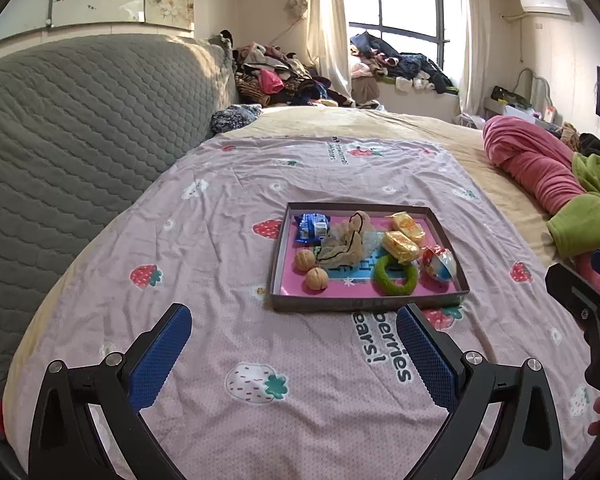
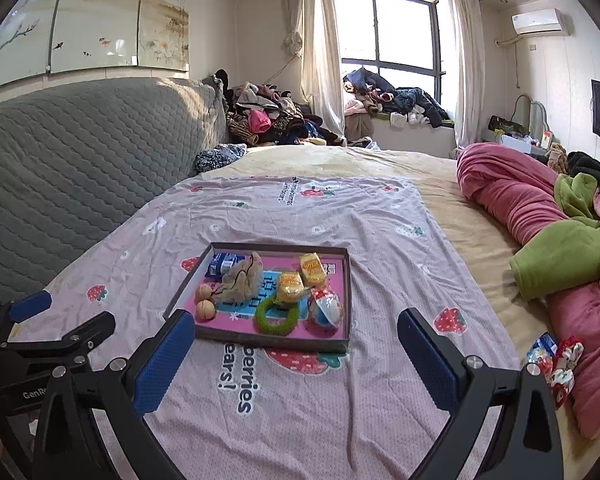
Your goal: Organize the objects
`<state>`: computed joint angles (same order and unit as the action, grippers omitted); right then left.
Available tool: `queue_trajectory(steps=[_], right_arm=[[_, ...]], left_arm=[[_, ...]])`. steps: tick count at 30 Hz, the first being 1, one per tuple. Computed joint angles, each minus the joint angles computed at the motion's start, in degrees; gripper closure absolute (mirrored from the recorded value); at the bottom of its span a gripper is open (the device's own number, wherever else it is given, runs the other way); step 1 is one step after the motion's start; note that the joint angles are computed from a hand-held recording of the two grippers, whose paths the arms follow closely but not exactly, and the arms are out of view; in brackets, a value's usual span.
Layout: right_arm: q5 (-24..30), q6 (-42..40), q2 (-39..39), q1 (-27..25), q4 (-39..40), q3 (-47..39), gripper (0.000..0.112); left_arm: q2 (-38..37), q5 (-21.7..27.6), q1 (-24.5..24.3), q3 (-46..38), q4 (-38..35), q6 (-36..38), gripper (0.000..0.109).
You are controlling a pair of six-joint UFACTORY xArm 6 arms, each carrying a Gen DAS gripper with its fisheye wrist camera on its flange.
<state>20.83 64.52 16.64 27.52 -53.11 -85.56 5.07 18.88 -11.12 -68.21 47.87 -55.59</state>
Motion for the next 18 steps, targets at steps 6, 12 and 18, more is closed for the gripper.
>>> queue_trajectory(steps=[6, 12, 18], right_arm=[[-0.74, 1.94, -0.72, 0.13, -1.8, 2.3, 0.01], [-1.46, 3.52, -1.26, 0.49, -3.55, 4.09, 0.01], [-2.03, 6.37, -2.15, 0.56, -6.57, 5.79, 0.01]], left_arm=[[-1.37, -3.14, 0.76, 2.77, 2.04, -1.73, 0.006], [-1.59, -3.8, 0.94, 3.85, 3.09, -2.68, 0.006], [-2.01, -4.45, 1.03, 4.67, 6.67, -5.81, 0.006]])
